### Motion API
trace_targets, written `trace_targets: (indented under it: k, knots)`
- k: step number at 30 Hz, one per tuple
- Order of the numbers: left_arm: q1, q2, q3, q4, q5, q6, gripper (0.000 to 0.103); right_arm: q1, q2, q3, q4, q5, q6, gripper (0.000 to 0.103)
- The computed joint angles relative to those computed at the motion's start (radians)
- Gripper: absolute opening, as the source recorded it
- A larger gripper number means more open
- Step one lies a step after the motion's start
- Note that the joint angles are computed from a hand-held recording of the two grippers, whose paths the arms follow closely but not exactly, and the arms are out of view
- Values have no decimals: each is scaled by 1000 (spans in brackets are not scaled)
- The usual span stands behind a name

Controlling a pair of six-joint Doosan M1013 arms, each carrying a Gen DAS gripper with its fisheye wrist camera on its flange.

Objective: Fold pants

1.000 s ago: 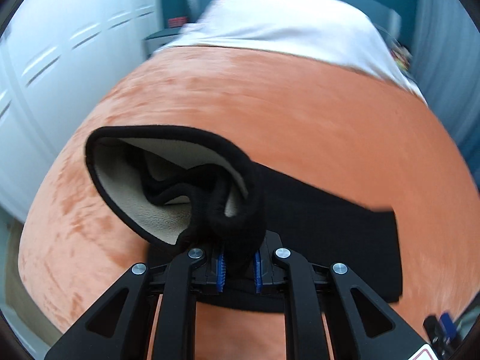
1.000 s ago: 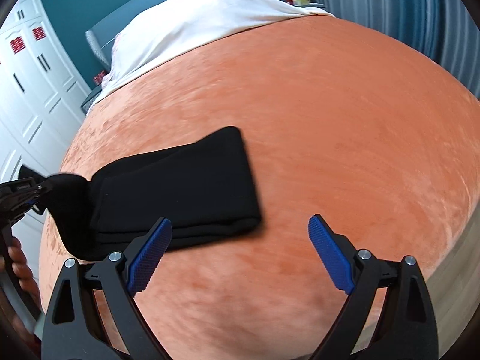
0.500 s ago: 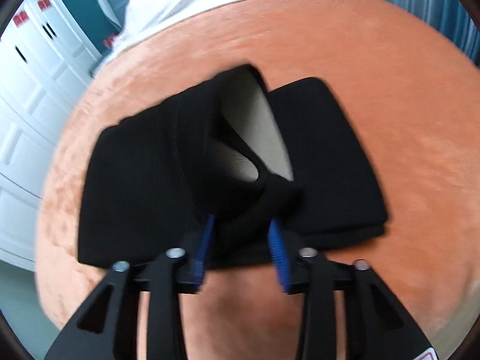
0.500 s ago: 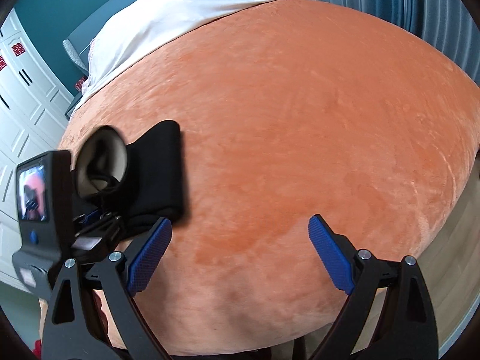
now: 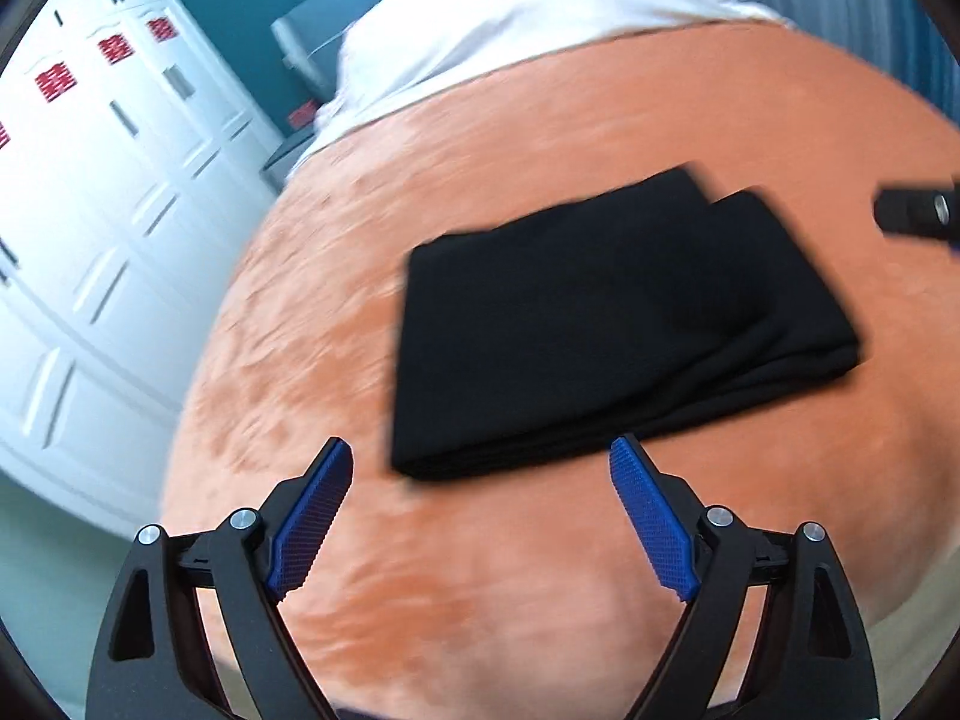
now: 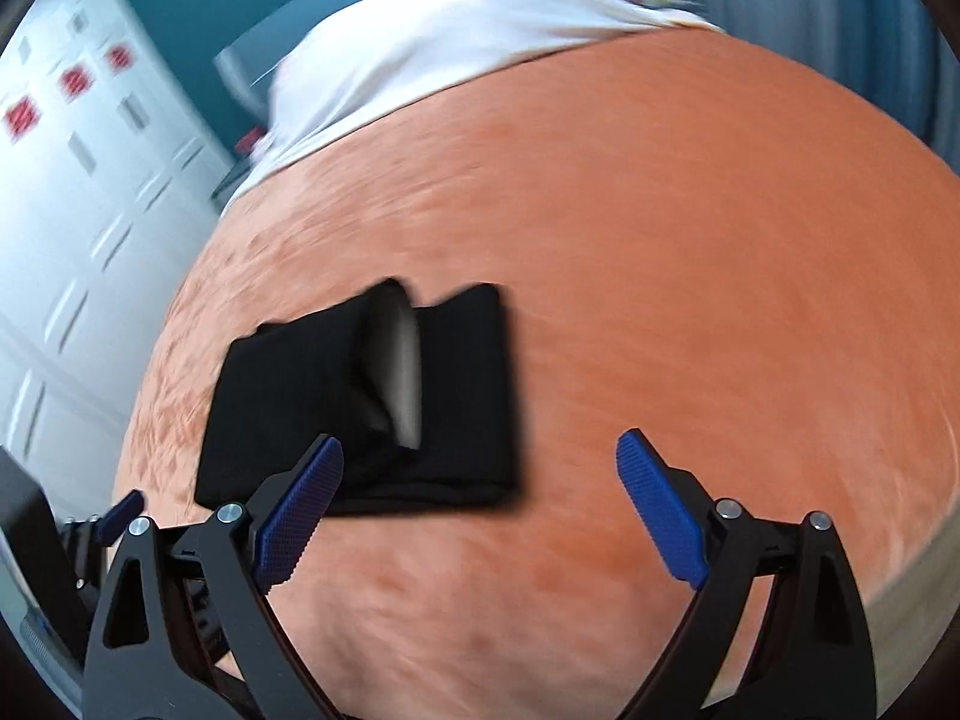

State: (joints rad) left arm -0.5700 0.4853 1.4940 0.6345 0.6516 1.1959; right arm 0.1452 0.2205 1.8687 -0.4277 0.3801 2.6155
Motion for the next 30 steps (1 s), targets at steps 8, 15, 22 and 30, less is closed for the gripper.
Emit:
trace_targets:
  k: [8, 15, 22, 30]
  knots:
    - [112, 31, -65, -236, 130, 147, 86, 47, 184, -200, 22, 116, -149, 94]
    - [165, 47, -62, -320, 150, 194, 86, 55, 268, -273, 82, 230, -163, 46]
    - [191, 55, -63, -346, 163, 204, 86, 89, 278, -317, 5, 303, -127, 3]
    - [206, 50, -58, -333, 158, 166, 86, 79, 125, -238, -97, 243, -42, 3]
